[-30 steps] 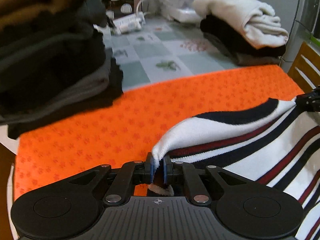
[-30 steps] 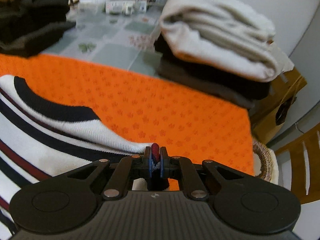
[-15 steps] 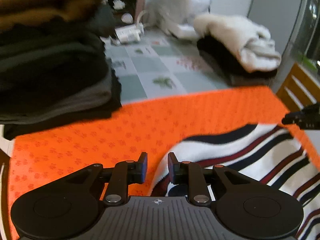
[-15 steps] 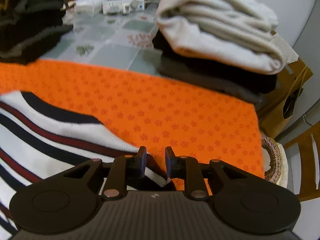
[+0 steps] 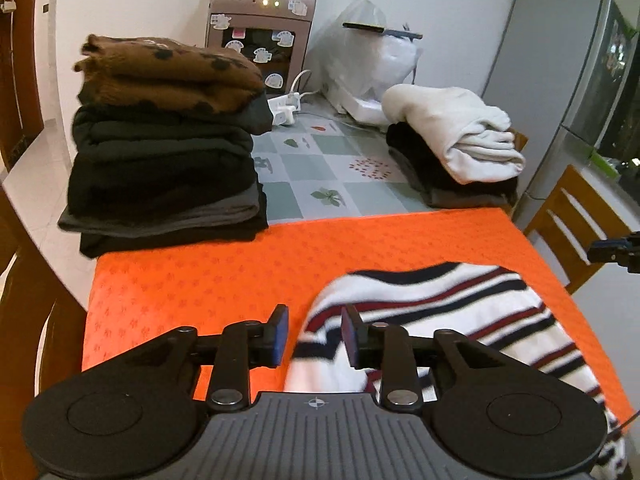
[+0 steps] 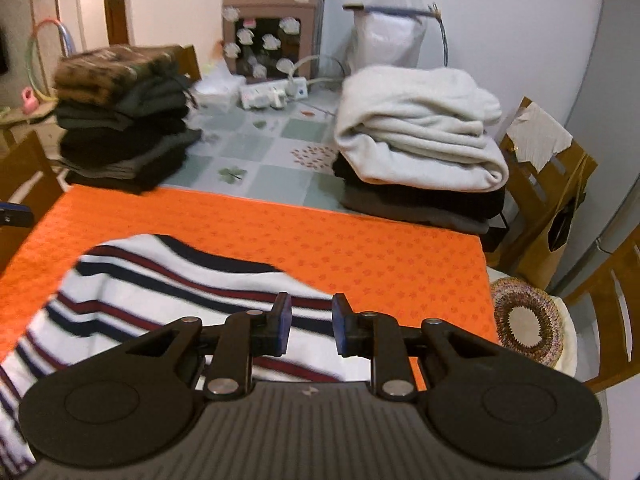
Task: Fold clothes
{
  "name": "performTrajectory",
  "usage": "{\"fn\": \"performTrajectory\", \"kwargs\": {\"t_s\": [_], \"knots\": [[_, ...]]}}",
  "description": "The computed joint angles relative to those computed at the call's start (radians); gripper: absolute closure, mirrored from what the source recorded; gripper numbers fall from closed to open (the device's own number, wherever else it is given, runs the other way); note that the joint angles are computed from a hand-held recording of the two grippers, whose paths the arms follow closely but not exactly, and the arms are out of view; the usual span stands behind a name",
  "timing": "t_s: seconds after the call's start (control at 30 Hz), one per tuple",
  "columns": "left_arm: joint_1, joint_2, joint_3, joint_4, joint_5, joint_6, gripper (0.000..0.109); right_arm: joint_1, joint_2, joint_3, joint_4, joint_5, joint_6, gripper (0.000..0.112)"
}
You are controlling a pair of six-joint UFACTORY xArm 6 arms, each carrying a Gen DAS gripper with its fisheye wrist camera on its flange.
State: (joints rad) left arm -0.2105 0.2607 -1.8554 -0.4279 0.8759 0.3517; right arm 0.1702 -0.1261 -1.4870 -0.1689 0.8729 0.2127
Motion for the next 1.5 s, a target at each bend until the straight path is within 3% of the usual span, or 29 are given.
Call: {"fn": "performTrajectory", "kwargs": {"t_s": [0.33, 0.63, 0.9, 1.17, 1.5], "knots": [[0.057, -0.307, 0.364, -0.043, -0.019, 0.069, 0.071, 0.208, -0.304, 0.221, -0.140, 0.081, 0.223, 0.084], [0.113, -0.565, 0.676, -0.076, 0.053, 0.131, 0.067, 0.542, -0.523, 0.426, -0.327, 0.228, 0.612, 0.084], [0.123, -0.672, 0.851, -0.067, 0.077, 0.152, 0.066, 0.799, -0.574, 0.546, -0.419, 0.329, 0.958, 0.084], [0.107, -0.659, 0.907, -0.056, 0.035, 0.188, 0.066, 0.876, -0.503, 0.599, -0.447, 0.281, 1.165, 0.084], [0.112, -0.663, 0.947, -0.098, 0.012, 0.219, 0.067, 0.869, -0.362, 0.593, -0.388, 0.178, 1.254, 0.082]]}}
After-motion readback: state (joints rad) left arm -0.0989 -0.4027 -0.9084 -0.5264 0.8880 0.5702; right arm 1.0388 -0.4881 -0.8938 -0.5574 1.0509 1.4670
